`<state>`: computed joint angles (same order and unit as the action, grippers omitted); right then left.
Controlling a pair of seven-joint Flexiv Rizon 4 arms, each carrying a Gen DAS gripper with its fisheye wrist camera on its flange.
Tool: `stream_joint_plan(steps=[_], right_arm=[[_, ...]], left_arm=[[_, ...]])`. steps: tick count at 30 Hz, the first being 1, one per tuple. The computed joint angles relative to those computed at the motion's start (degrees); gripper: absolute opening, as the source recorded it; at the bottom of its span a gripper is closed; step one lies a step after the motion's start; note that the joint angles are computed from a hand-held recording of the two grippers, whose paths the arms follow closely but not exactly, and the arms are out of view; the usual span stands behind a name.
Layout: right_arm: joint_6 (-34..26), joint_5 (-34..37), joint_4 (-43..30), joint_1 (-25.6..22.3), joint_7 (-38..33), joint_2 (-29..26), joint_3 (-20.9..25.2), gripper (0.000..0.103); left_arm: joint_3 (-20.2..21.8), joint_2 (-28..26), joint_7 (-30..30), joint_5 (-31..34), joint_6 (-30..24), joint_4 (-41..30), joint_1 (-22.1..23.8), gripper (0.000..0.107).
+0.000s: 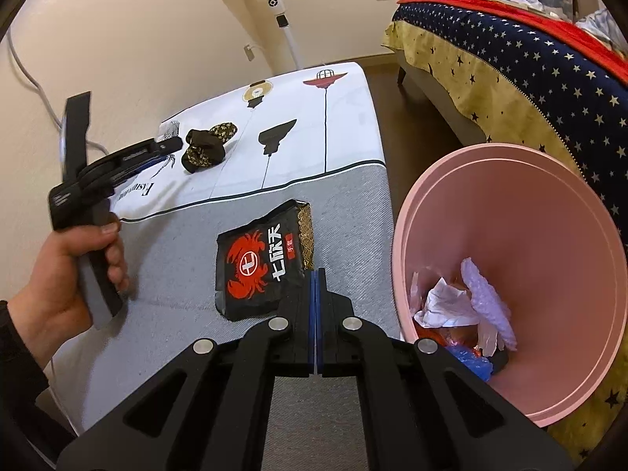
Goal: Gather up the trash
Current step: 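Grasp the black snack packet with the right tool while the left tool grasps the brown cloth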
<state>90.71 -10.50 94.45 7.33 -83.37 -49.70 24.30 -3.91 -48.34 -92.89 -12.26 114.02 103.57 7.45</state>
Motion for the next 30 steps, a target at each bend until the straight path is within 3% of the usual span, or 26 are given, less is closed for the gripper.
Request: stream_joint_plan(steps=[5,8,19,24,30], right_arm=[[-0.27,0.29,-0.10,-0.87,-0.36,-0.09,0.78,0.000],[-0.17,0.43,0.05,-1.08,-0.60,0.00,0.96,0.000],[0.77,0.44,1.13,-1.07,-0.70,0.67,0.75,0.000],[1.24,0.03,1.63,-1.10,-0.59,0.96,0.69,0.000],[2.45,-0.62,2.02,-0.78,-0.36,1.43,0.00,0.000]], left_arm=[[1.21,-1.73,-0.49,-2.58,-1.45,-2.80,-1.42,0.037],[2.05,-2.31,-1.00,-4.04,-1.58,-3.76,-2.21,0.043],[-0.78,-3.03,-2.08,-2.06,-0.94,-5.34,-0.39,0.043],[1.23,-3.15,-1.80,-4.22,-5.42,-6.49,-2.16,0.042],[1.56,-2.01,-0.34,-3.45,-6.66,-5.62,-2.30,0.009]])
